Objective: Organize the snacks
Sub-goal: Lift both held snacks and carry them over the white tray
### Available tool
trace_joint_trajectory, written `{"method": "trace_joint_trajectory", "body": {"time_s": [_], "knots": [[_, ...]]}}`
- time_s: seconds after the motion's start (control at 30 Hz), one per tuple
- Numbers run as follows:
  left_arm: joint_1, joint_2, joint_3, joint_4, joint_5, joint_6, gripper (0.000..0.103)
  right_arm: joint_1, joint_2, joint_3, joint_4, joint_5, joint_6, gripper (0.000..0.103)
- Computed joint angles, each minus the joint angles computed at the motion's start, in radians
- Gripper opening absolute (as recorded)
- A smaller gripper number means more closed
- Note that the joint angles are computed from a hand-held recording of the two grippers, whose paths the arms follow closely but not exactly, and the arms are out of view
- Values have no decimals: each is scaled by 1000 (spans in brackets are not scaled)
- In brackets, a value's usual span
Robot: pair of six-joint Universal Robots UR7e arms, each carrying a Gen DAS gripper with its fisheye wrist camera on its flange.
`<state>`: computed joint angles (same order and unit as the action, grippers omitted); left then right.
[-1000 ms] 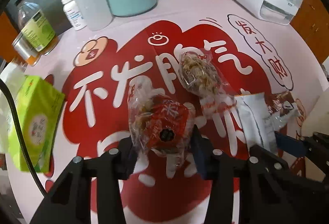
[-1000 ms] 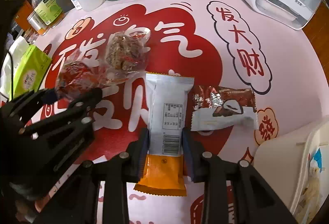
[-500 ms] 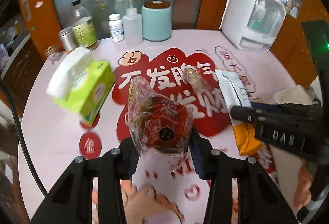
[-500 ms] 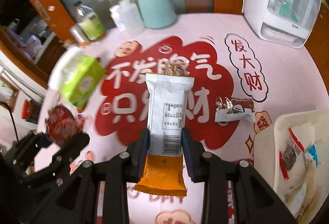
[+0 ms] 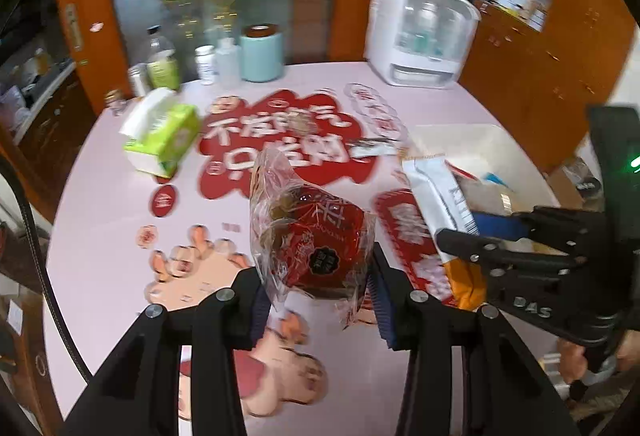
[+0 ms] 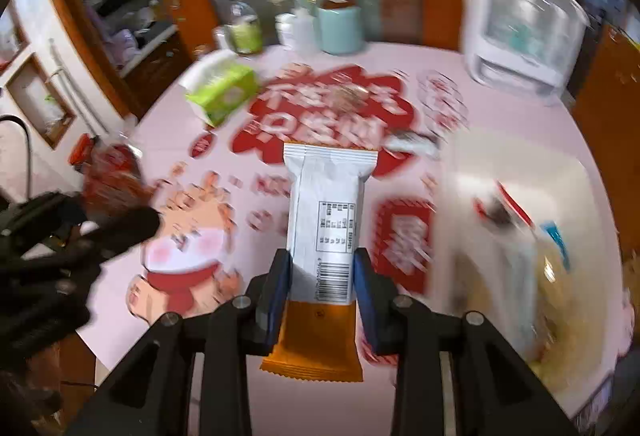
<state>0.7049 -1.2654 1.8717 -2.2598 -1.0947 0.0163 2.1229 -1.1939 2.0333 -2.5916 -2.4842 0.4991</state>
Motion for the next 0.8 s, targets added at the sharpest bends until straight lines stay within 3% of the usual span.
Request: {"method": "trace_joint_trajectory", "body": {"time_s": [0.2, 0.57, 0.7, 0.8], "knots": [[-102, 21, 38, -51, -65, -4, 42, 12, -189, 120, 140, -87, 211, 32], [-242, 168, 17, -127, -127, -61, 42, 82, -459, 190, 468, -258, 478, 33], [-261, 220, -17, -139, -132, -76, 42, 78, -509, 191, 541, -276, 511, 33], [-277, 267, -49, -154, -116, -73, 43, 66, -536, 195, 545, -275, 488, 34]]}}
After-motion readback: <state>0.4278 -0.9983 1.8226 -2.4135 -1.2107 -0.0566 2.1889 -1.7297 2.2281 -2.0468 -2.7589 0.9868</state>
